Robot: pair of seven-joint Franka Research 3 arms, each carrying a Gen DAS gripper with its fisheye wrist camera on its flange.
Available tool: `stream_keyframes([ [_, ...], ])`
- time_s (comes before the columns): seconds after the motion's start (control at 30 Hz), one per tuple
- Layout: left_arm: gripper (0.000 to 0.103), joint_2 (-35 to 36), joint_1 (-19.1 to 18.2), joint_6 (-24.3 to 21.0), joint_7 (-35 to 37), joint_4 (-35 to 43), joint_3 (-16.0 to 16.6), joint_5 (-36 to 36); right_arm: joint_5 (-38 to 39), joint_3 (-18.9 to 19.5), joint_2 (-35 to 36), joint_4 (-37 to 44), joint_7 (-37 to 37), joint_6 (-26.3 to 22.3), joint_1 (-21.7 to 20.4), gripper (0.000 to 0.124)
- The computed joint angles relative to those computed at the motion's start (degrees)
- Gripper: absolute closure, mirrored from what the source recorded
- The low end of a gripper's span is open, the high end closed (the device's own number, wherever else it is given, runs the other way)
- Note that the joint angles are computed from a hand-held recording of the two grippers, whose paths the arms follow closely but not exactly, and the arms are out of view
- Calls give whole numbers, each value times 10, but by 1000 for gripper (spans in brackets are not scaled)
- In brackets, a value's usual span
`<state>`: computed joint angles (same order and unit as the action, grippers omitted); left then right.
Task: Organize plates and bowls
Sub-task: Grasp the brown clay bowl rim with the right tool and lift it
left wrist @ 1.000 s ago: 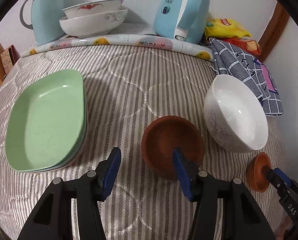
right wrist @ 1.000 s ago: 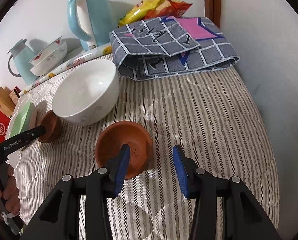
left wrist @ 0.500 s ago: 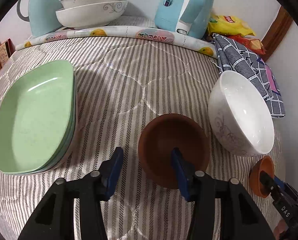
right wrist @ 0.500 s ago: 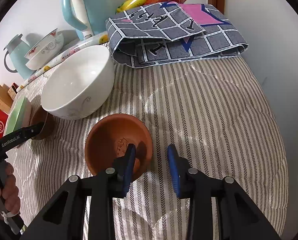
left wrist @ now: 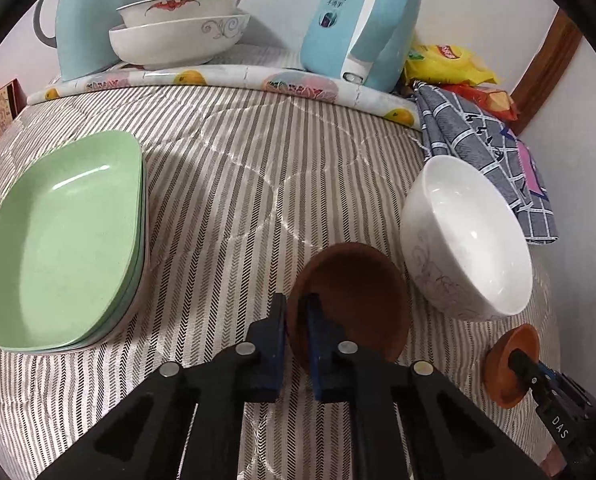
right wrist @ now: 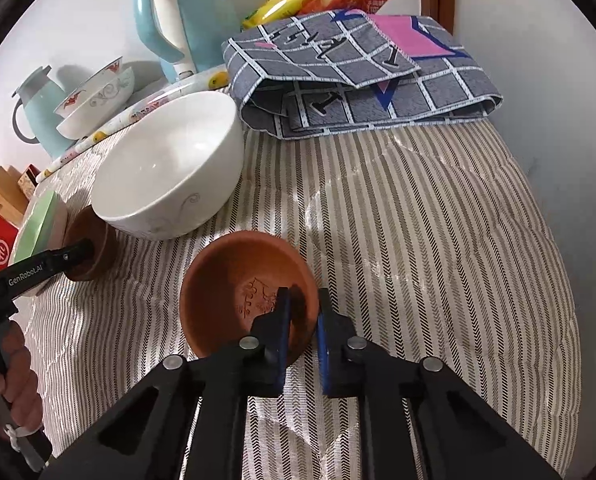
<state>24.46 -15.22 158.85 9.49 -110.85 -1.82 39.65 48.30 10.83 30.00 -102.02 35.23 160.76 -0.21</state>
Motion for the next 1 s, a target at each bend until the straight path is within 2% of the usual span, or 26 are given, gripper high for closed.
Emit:
stream_keyframes([
  [0.27, 95, -18, -2, 15, -11, -17, 1, 17, 44, 18, -28, -28, -54, 22, -10, 117],
  [0.43, 95, -37, -9, 12, -35, -30, 6, 41, 85, 20, -45, -39, -83, 18, -15, 117],
  [0.63, 95, -71, -8, 2, -73, -47, 4, 86, 140, 14, -72, -50, -127, 17, -11, 117],
  [1.0, 95, -109, 11, -21, -103, -46, -22, 134, 212, -17, -113, -48, -172, -5, 12, 117],
])
